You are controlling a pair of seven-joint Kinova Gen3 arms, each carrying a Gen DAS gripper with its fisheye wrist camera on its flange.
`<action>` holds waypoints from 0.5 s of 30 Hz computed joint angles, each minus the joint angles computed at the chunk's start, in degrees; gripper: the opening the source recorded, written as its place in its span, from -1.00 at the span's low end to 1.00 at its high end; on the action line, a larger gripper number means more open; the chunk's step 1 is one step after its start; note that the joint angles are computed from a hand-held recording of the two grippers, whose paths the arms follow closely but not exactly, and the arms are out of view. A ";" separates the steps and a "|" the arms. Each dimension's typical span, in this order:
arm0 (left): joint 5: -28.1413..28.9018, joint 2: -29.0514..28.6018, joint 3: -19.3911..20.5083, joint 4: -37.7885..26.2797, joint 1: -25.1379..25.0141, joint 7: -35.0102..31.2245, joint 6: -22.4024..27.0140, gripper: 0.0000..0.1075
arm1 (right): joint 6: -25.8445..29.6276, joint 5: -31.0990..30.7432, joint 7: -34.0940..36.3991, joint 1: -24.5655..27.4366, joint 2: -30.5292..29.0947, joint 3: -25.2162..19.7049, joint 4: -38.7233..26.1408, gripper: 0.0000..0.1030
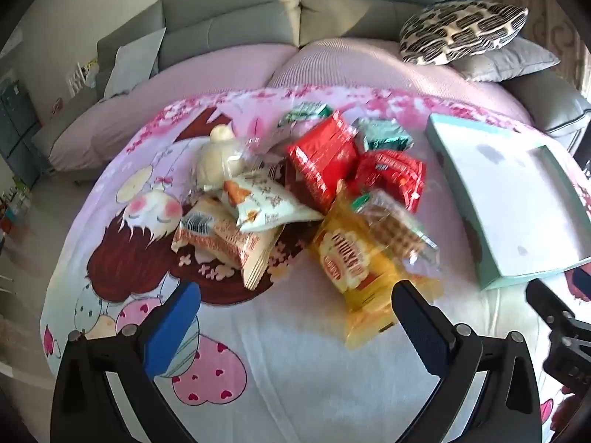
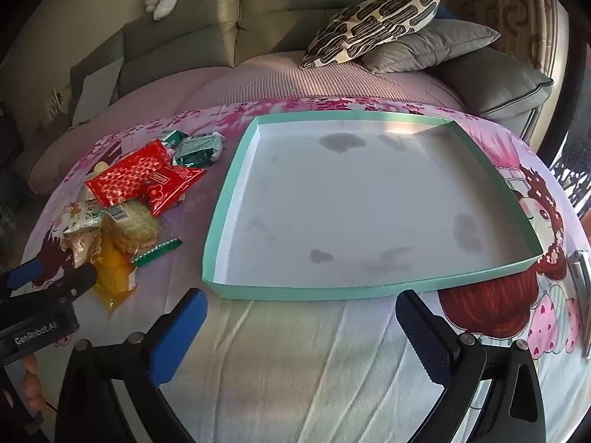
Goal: Organize snacks
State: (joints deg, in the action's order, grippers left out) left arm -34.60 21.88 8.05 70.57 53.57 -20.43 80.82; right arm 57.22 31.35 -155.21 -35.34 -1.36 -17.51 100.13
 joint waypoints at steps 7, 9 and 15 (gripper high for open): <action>-5.60 -0.50 -0.62 1.46 3.36 4.35 -1.49 0.92 | 0.20 3.07 -2.10 -0.89 0.48 -0.95 0.38 1.00; -6.22 -1.39 -0.29 3.03 3.04 4.47 -2.73 0.92 | -2.09 2.71 -2.17 -0.61 0.56 -0.14 1.40 1.00; -9.53 -2.54 0.39 5.55 3.31 8.05 -3.46 0.92 | -2.44 2.73 -3.28 -0.71 0.15 -0.46 1.41 1.00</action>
